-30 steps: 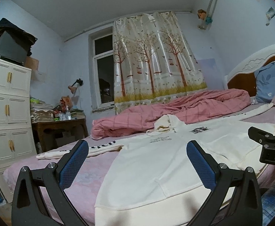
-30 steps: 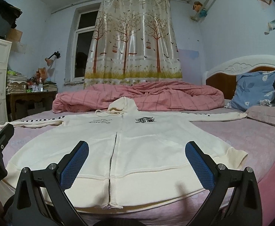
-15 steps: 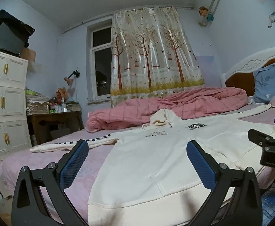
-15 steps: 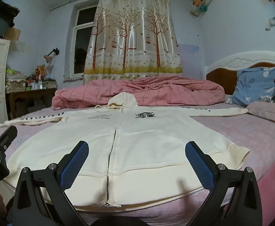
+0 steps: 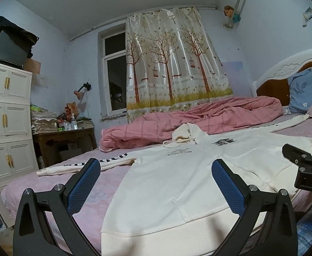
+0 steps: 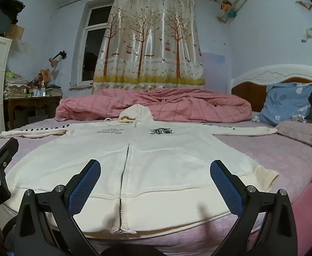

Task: Fold large clothes

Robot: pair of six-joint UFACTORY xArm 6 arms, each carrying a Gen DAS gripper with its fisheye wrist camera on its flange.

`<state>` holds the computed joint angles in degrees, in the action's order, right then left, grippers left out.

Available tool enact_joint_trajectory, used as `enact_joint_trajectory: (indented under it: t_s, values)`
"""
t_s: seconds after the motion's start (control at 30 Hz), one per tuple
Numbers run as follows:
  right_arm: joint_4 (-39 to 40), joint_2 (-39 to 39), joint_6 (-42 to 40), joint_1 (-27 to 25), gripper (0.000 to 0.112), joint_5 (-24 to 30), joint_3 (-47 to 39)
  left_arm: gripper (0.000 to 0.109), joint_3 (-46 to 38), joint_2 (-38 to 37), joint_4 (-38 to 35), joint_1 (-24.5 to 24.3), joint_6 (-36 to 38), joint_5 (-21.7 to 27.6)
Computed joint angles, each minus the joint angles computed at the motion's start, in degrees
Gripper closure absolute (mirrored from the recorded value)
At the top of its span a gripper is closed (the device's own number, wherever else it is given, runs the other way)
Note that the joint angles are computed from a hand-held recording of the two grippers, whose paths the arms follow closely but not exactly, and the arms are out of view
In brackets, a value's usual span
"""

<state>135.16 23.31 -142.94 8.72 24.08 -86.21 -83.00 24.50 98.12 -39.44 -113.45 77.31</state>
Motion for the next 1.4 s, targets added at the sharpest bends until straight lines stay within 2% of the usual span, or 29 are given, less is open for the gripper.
enact_joint_trajectory:
  t_s: [0.1,0.17,0.27,0.5,0.67,0.83,0.97,1.0,1.13,1.2,1.4]
  values:
    - [4.55,-2.28,-4.01,-1.28,0.009,4.61,3.78,0.006,0.45,-0.37,-0.05,0.15,-0.59,-0.43]
    - [4.72,-3.41,-4.58,-1.97,0.009,7.76,6.03,0.006,0.71,-0.46,-0.05,-0.09,-0.85,0.12]
    - [1.38,-3.45,-1.24,-2.29,0.009,8.79,6.28,0.006,0.62,-0.4,-0.36,-0.18,-0.71,0.4]
    - [-4.15,-2.19,4.12,-2.19,0.009,7.58,4.3,0.006,-0.25,-0.13,-0.87,-0.39,0.2,0.55]
    - [-2.65,-2.36,1.17,-1.53,0.009,6.77,4.31,0.006,-0.76,0.2,-0.86,-0.51,1.09,1.01]
    - [-3.22,-2.18,1.89,-1.29,0.009,6.18,4.25,0.006,0.54,-0.85,-0.01,-0.22,-0.92,0.14]
    - [-4.27,-0.59,2.83,0.94,0.009,-0.95,0.93,0.006,1.76,-1.64,0.64,-0.11,-2.06,0.12]
    - [-3.67,-0.63,2.5,0.89,0.009,-1.22,0.92,0.006,1.76,-1.59,0.64,-0.12,-2.19,0.19]
    - [-3.73,-0.67,3.07,0.6,0.009,-1.19,0.92,0.006,1.69,-1.76,-0.1,0.48,-3.43,-0.65]
    - [-7.46,-0.03,6.54,0.36,0.009,-1.46,-0.11,0.006,1.33,-1.6,-0.43,0.64,-3.59,-1.02]
    - [-10.67,-0.2,13.72,-1.74,0.009,1.3,0.47,0.006,-1.44,1.18,-0.05,-1.17,0.16,3.69]
